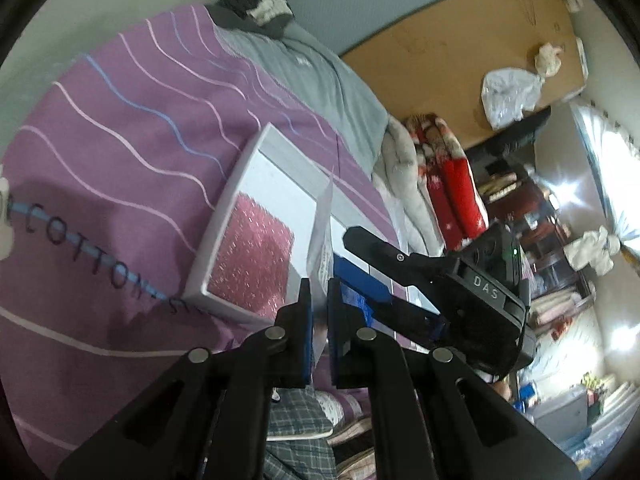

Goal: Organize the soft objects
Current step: 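Open the right gripper to release the scrubber inside the tray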

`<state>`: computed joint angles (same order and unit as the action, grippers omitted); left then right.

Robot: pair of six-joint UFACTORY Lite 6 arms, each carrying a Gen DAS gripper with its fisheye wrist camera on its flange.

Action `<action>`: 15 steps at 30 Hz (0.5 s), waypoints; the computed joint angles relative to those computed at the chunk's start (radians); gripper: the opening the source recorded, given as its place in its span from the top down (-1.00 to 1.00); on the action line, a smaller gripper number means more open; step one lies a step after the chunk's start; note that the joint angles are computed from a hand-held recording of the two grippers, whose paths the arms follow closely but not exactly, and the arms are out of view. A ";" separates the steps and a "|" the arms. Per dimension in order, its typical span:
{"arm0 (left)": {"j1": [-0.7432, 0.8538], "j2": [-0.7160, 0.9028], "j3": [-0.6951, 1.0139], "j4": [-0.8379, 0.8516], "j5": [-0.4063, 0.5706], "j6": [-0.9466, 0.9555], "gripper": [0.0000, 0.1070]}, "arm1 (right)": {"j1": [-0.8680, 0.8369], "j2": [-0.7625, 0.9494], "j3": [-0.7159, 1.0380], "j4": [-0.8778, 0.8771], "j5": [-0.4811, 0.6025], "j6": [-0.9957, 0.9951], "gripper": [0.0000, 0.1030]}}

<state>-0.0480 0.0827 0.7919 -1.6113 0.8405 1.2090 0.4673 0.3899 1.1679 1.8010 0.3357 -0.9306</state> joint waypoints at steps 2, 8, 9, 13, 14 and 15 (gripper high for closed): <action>0.001 0.036 0.025 0.033 0.052 -0.009 0.87 | -0.002 0.024 0.001 0.061 0.055 -0.082 0.10; -0.041 0.027 0.040 0.097 -0.007 -0.051 0.87 | -0.006 0.044 -0.029 0.090 0.171 -0.138 0.30; -0.042 0.029 0.043 0.104 -0.012 -0.057 0.87 | -0.002 0.048 -0.022 0.069 0.173 -0.124 0.55; -0.045 0.019 0.039 0.115 -0.050 -0.089 0.87 | 0.003 0.055 -0.004 0.046 0.144 -0.092 0.93; -0.037 0.017 0.034 0.104 -0.041 -0.080 0.87 | 0.001 0.049 -0.017 0.080 0.151 -0.117 0.95; -0.034 0.016 0.034 0.097 -0.039 -0.080 0.87 | -0.002 0.038 -0.035 0.115 0.157 -0.145 0.97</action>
